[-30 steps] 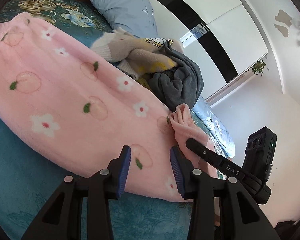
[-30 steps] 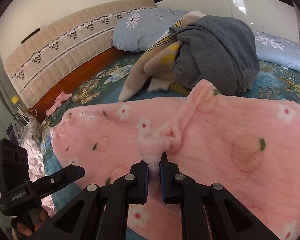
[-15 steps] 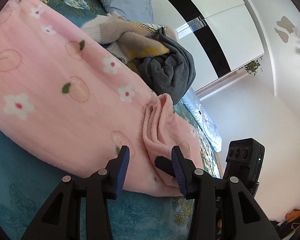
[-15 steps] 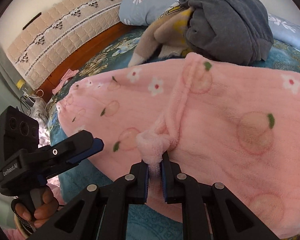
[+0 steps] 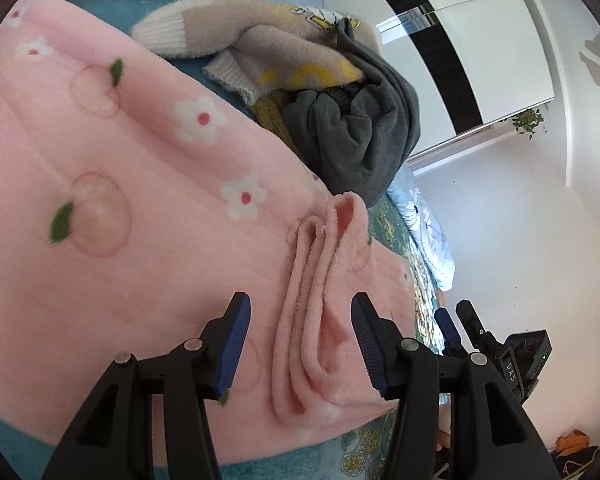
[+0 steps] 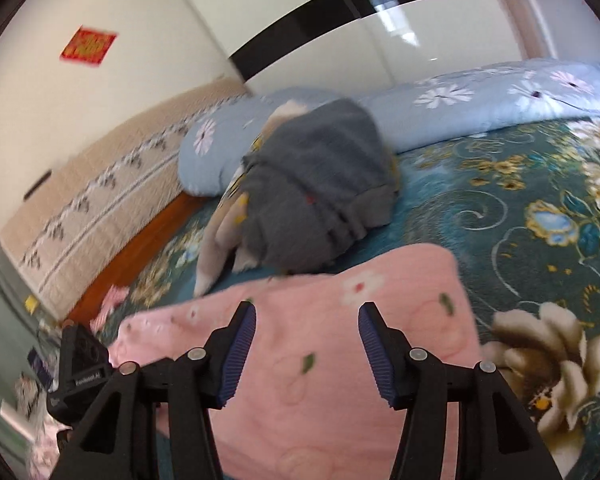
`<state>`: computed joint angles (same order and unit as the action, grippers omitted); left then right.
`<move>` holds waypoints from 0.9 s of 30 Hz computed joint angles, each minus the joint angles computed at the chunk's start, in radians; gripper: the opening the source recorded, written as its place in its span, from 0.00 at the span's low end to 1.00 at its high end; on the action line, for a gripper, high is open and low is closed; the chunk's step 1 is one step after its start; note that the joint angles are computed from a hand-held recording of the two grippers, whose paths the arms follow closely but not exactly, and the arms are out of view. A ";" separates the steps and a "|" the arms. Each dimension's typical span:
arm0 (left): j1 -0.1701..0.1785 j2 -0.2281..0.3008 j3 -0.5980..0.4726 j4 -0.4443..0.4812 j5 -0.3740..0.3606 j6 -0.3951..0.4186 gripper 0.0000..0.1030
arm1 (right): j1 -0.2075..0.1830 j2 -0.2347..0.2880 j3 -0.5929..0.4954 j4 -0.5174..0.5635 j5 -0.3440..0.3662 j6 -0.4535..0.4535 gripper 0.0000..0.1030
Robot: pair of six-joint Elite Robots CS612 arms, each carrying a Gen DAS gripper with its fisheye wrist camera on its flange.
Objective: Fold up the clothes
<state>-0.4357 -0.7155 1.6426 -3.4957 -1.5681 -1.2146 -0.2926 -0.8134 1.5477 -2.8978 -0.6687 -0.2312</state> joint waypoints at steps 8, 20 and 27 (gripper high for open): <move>0.019 0.053 -0.130 0.147 -0.077 0.017 0.56 | 0.003 0.035 -0.046 0.081 -0.026 0.071 0.56; -0.025 -0.002 -0.125 0.221 0.075 0.220 0.15 | -0.005 0.044 -0.042 0.035 -0.013 0.130 0.56; -0.044 -0.076 -0.051 0.210 0.229 0.318 0.16 | 0.000 0.035 -0.037 0.007 -0.024 0.090 0.56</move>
